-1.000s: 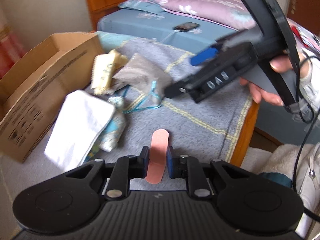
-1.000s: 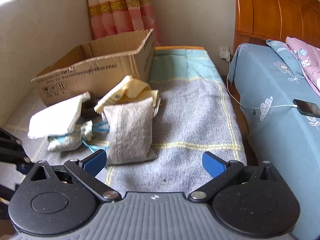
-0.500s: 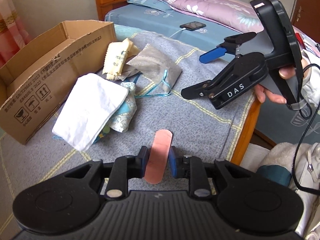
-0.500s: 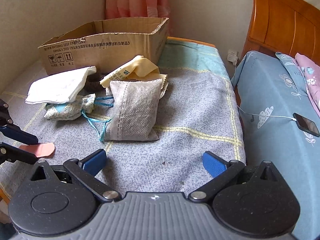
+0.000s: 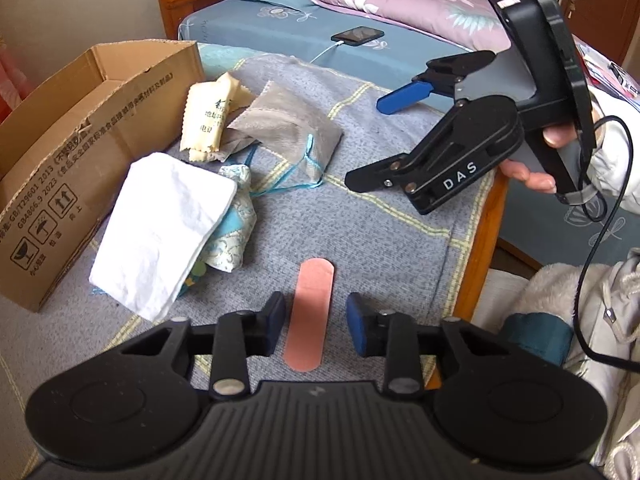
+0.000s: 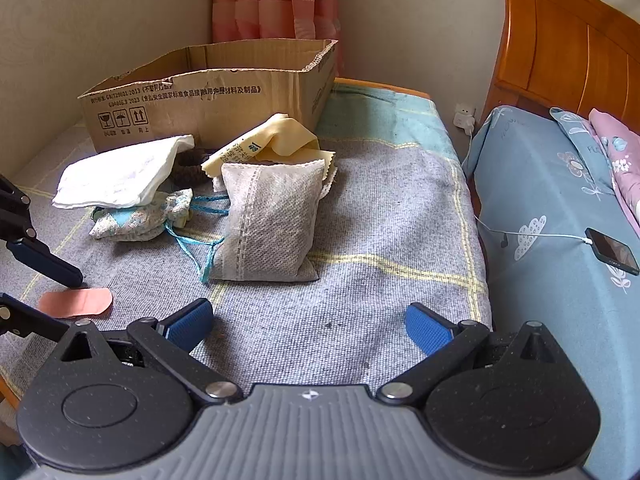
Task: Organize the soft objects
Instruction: 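Lower the right tool onto the grey sachet and close on it, then lift the grey sachet with the right tool and release it into the box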
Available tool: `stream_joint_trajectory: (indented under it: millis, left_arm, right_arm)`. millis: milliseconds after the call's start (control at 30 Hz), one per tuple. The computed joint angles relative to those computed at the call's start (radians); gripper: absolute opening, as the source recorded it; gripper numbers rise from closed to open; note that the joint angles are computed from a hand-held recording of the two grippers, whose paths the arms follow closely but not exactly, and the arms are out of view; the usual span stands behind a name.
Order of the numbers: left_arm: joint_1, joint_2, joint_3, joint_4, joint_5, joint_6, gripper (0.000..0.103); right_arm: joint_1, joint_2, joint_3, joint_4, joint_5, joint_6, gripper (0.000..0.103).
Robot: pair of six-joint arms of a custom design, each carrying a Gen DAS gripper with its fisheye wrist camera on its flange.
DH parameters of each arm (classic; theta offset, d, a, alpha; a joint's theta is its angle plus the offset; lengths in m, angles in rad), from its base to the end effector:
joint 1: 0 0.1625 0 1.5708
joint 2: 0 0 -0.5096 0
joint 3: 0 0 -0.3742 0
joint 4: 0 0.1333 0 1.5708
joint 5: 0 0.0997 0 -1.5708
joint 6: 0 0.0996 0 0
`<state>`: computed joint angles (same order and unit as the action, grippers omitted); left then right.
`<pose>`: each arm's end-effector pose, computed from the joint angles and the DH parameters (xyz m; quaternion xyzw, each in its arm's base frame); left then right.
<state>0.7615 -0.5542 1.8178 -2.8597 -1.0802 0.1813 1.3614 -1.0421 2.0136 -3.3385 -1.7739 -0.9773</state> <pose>-0.3449 -0.5778 -0.0113 0.4583 0.8549 -0.0867 0.2272 -0.0156 -0.6178 0.2966 0.3071 -0.8650 0.2675 0.2931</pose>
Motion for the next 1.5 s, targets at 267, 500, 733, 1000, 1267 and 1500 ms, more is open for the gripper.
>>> stream_joint_trajectory:
  millis: [267,500,733,1000,1267,1500]
  left_arm:
    - [-0.014,0.005,0.040,-0.089,0.035,-0.101,0.017]
    - [-0.015,-0.005,0.078,-0.166,0.045,-0.193,0.017]
    - [-0.015,-0.007,0.084,-0.171,0.057,-0.191,0.017]
    - [-0.017,-0.012,0.096,-0.180,0.068,-0.189,0.017]
    - [-0.032,-0.038,0.112,-0.193,0.086,-0.175,0.017]
    - [-0.037,-0.047,0.124,-0.222,0.099,-0.162,0.017]
  right_arm:
    - [-0.001,-0.009,0.020,-0.030,0.040,-0.005,0.103]
    - [0.009,-0.010,-0.001,-0.018,0.137,0.005,0.102]
    - [0.038,0.044,-0.087,0.051,0.078,0.082,0.081]
    - [0.057,0.077,-0.111,0.041,0.005,0.098,0.050]
    - [0.063,0.039,-0.127,0.111,0.022,0.133,0.041]
    - [0.075,-0.008,-0.151,0.173,0.084,0.165,0.041]
